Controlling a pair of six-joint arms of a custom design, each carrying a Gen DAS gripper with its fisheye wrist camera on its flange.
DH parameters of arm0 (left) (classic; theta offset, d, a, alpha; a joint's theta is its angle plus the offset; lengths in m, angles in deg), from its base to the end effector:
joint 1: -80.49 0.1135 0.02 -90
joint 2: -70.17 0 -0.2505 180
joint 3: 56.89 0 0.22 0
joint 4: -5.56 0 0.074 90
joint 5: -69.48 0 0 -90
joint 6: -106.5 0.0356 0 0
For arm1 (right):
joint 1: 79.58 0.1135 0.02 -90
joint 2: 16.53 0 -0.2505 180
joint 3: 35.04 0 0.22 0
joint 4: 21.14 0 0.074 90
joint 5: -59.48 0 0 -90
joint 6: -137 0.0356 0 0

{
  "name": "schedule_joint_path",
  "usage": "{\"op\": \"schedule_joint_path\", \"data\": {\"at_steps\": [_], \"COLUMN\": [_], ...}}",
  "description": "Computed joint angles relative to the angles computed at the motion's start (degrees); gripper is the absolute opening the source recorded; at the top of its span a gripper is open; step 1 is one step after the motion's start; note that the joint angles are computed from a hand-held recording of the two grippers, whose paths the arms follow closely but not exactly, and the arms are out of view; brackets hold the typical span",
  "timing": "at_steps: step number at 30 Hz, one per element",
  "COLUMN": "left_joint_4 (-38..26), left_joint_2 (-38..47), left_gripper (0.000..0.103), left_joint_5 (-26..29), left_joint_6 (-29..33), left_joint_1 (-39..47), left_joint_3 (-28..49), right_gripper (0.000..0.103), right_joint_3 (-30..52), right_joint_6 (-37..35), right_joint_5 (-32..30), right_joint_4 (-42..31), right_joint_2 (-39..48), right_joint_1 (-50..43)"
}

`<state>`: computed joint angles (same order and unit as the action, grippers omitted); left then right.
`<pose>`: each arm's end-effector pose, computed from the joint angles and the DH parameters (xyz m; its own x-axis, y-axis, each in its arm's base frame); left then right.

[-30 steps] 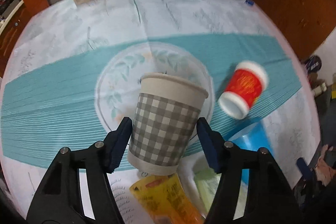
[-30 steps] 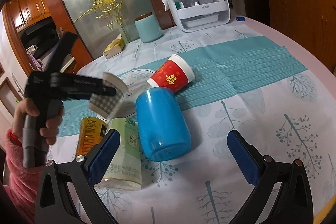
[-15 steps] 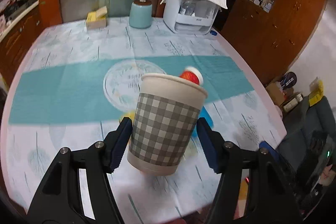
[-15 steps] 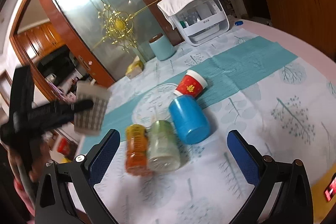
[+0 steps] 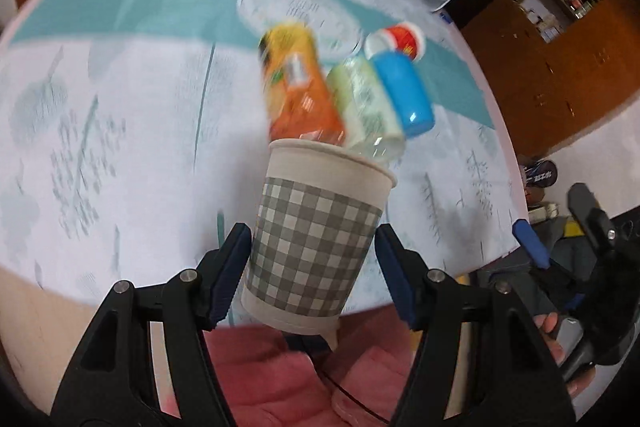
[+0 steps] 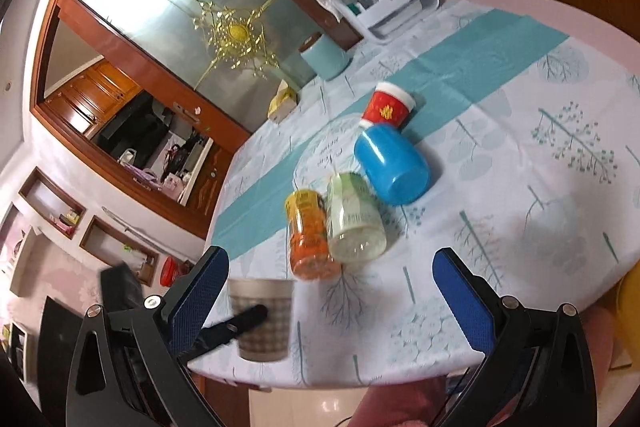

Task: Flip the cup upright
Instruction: 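Lift the checkered cup with the left gripper and rotate it upright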

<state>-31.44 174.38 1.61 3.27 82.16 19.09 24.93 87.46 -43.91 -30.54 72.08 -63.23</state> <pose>0.3204 -0.0041 0.1551 -0.9135 -0.2387 -0.3296 -0.0804 0.8998 -0.4289 0.2784 0.0903 0.1915 -0.7412 0.4404 -0.5066 0.0422 0.7837 0.6196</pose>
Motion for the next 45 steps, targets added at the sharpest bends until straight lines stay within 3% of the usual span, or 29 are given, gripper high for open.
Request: {"op": "schedule_joint_path", "data": {"at_steps": [5,14,17,21,28,33,37,40,45], "left_joint_4": [3.7,7.3,5.6,3.2,-3.5,-3.5,0.9,2.2,1.3], "left_joint_2": [3.5,11.5,14.3,16.2,14.1,7.6,1.2,-0.6,1.3], "left_gripper": [0.061,0.063,0.064,0.075,0.076,0.076,0.076,0.076,0.076], "left_joint_5": [5.2,9.9,10.2,10.0,13.1,10.4,-0.7,-5.7,-3.9], "left_joint_6": [-3.1,-8.2,-9.1,-9.0,-1.5,2.4,2.7,3.5,6.9], "left_joint_1": [1.6,1.8,1.6,1.8,4.5,7.5,8.7,10.1,14.7], "left_joint_3": [-3.7,-1.3,2.5,5.3,6.4,3.6,-0.5,-1.8,-0.4], "right_gripper": [0.103,0.103,0.103,0.103,0.103,0.103,0.103,0.103,0.101], "right_joint_3": [2.7,9.9,11.7,14.7,20.8,27.6,33.5,39.5,50.4], "right_joint_6": [0.0,0.6,0.8,1.4,1.8,1.6,0.7,-0.6,-2.7], "right_joint_5": [-0.4,-1.9,-3.2,-4.7,-6.2,-7.2,-7.8,-7.1,-4.0], "right_joint_4": [-1.9,-5.2,-5.1,-5.8,-7.4,-10.2,-12.7,-16.5,-23.8], "right_joint_2": [3.6,13.7,16.7,20.5,27.0,33.1,38.0,42.1,48.7], "right_joint_1": [0.9,1.0,0.3,0.4,1.7,3.5,5.5,7.6,10.6]}}
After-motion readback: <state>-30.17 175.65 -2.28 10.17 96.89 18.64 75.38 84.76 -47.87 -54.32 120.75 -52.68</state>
